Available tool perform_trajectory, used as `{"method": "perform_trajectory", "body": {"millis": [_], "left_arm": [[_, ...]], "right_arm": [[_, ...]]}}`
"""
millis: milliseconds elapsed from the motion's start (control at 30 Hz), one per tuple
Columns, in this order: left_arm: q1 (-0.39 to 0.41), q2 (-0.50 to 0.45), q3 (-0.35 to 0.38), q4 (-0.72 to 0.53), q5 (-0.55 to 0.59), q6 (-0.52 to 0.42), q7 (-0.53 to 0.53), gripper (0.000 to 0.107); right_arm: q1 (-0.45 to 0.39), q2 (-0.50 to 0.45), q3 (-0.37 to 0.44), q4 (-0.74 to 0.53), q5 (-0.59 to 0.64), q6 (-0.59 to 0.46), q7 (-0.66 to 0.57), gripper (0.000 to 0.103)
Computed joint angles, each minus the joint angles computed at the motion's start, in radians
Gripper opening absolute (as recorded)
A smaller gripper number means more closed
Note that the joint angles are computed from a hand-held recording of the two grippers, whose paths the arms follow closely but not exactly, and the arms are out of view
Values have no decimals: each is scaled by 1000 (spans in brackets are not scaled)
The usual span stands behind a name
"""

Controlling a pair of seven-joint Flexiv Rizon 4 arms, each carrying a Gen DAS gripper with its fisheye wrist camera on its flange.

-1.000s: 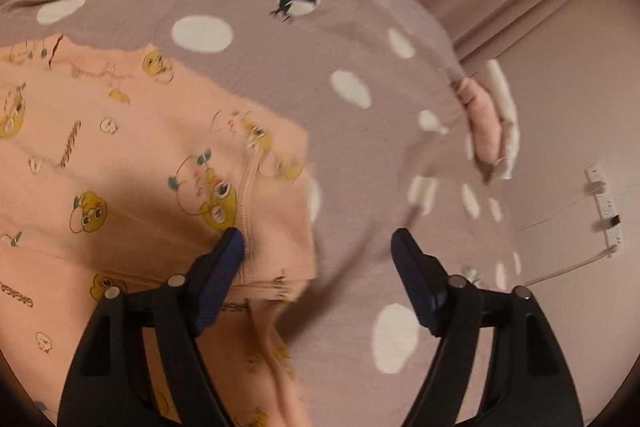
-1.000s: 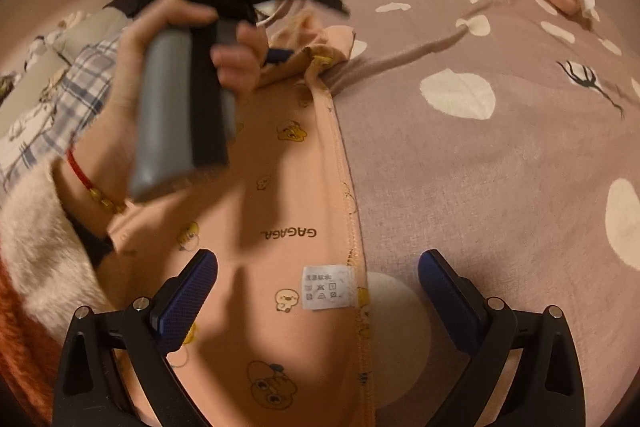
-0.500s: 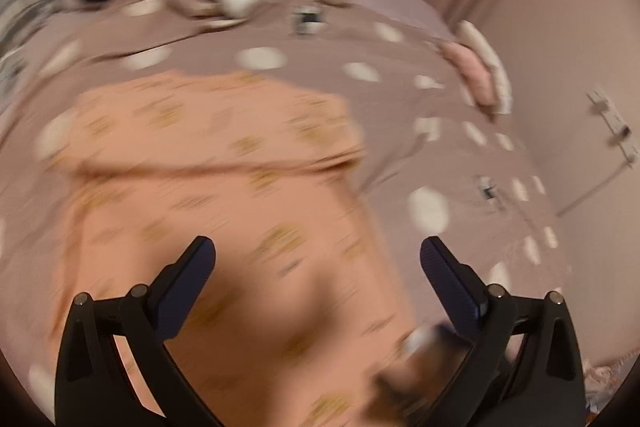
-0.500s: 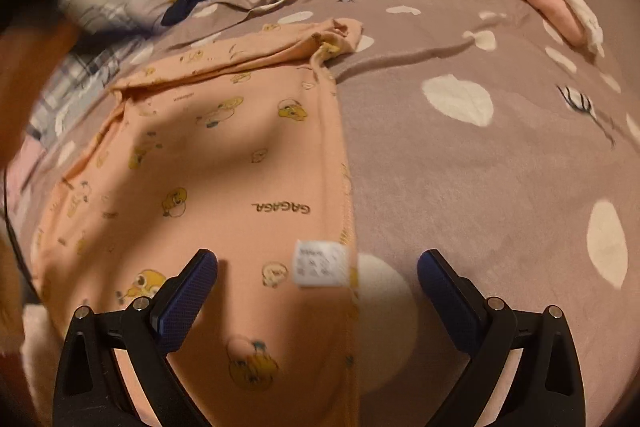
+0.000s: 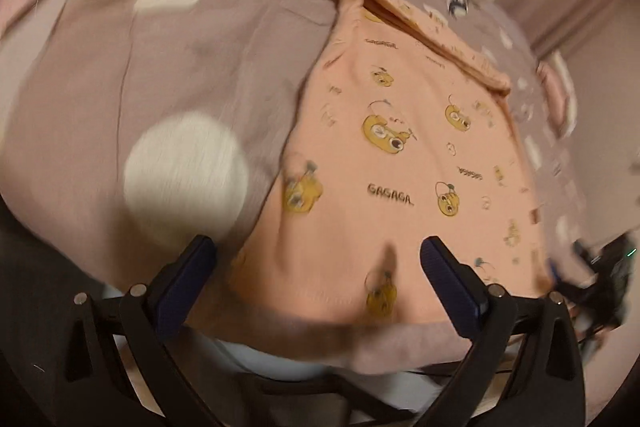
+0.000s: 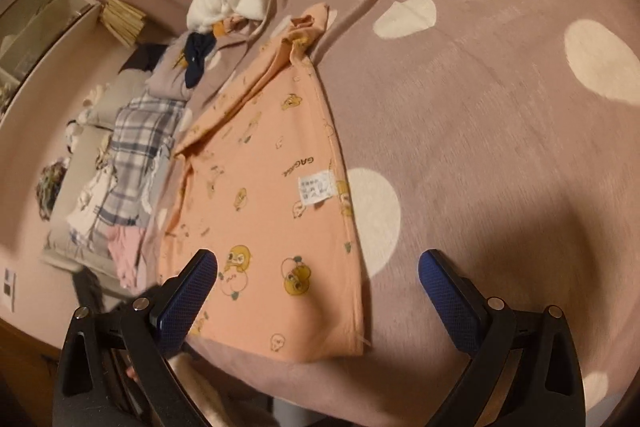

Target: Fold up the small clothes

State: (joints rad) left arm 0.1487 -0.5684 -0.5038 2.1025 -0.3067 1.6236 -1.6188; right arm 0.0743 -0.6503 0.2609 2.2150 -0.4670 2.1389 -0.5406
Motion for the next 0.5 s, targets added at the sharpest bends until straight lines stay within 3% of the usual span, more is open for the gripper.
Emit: {"method": "perform_trajectory", "body": {"millis": [67, 267, 400, 500], "left_arm": [[69, -14, -84, 29, 11, 56, -1, 102], [233, -75, -282, 36, 49, 14, -2, 102], [405, -218, -487, 60, 111, 45, -16, 102], [453, -262, -539, 67, 150, 38, -46, 102]], "right_arm": [[-69, 0, 51, -1, -90, -59, 45, 101], [-136, 11, 118, 5, -189, -147, 64, 101], [-193, -17, 176, -7, -210, -155, 114, 101], [-250, -44, 223, -12, -267, -149, 138, 101]]}}
